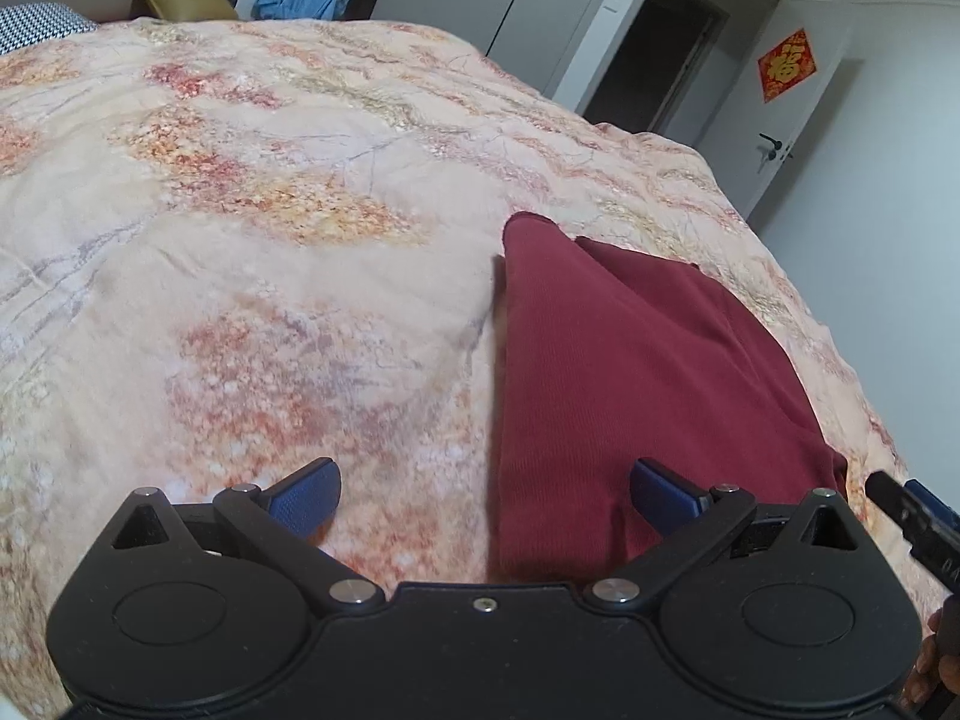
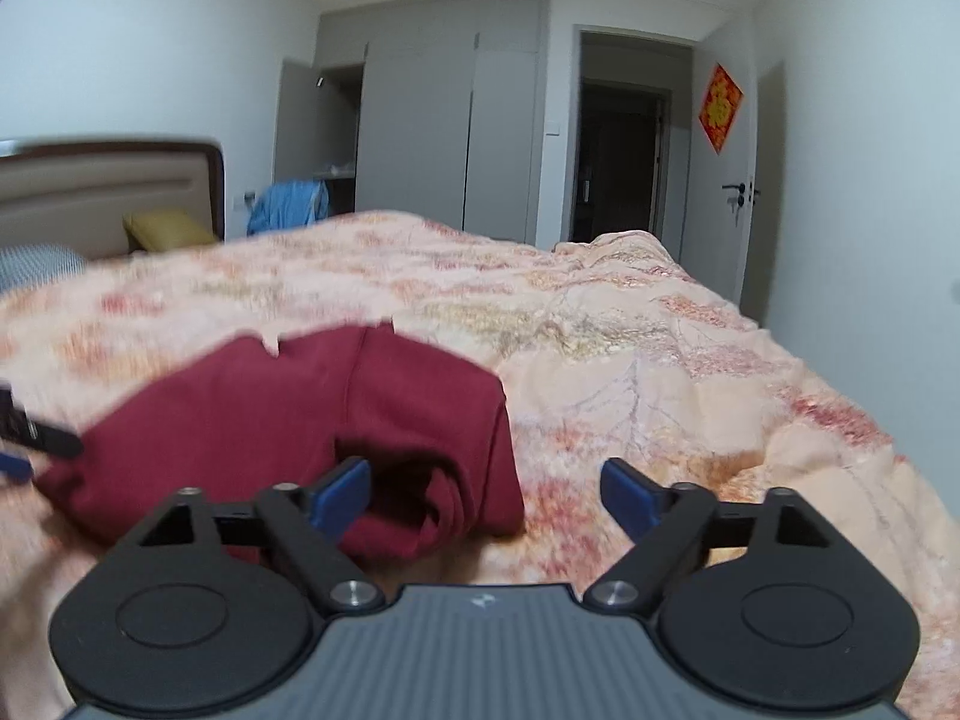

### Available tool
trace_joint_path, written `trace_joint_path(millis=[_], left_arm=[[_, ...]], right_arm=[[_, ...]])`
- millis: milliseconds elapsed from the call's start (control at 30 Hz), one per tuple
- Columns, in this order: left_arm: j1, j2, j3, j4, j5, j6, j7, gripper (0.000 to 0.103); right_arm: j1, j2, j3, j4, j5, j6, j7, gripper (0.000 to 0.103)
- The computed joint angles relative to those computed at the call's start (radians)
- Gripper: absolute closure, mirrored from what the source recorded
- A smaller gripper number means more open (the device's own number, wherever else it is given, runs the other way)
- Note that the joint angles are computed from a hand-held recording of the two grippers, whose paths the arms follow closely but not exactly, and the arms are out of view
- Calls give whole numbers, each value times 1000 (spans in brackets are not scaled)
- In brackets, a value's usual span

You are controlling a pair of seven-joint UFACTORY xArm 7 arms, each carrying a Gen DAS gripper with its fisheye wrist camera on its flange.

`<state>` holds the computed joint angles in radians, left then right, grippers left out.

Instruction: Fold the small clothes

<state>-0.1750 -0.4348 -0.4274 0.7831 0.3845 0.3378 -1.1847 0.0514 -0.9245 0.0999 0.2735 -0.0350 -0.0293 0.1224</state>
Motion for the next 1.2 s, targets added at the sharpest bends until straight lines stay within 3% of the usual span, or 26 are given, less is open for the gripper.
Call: trace_joint_path(millis=[100, 200, 333, 400, 433, 533, 633, 800, 933, 1000, 1100, 1167, 1200], left_arm=[[2, 9, 2, 11, 5, 12, 5, 1], [-6, 16, 12, 10, 3, 9, 14, 1], [-18, 34, 31, 15, -4, -9, 43, 1], [-23, 48, 40, 25, -6, -17, 64, 1], [-23, 54, 42, 30, -7, -20, 71, 1], [-19, 69, 43, 42, -4, -31, 76, 1], [-24, 88, 47, 52, -11, -40, 79, 1], [-28, 102, 43, 67, 4, -24, 71, 1], [-40, 108, 57, 74, 3, -14, 86, 1], [-40, 112, 57, 81, 8, -6, 88, 1], [-44, 123, 63, 95, 15, 0, 98, 1], [-45, 133, 64, 109, 24, 5, 102, 1], [-40, 138, 61, 117, 36, 9, 97, 0]], right_arm=[[64, 97, -77, 68, 28, -7, -2, 17], [170, 211, -188, 149, 68, -4, -27, 32], [243, 364, -274, 269, 133, 49, -54, 55], [341, 407, -370, 315, 200, 85, -100, 68], [390, 414, -412, 322, 234, 87, -129, 80], [392, 425, -399, 321, 243, 41, -201, 90], [293, 442, -304, 320, 220, -23, -213, 98], [323, 478, -330, 345, 242, 17, -221, 98], [358, 463, -361, 318, 279, -14, -236, 98], [338, 451, -343, 310, 277, -20, -228, 96], [351, 431, -355, 301, 277, -21, -222, 75], [363, 417, -367, 294, 283, -30, -216, 42], [364, 409, -368, 287, 284, -38, -211, 38]])
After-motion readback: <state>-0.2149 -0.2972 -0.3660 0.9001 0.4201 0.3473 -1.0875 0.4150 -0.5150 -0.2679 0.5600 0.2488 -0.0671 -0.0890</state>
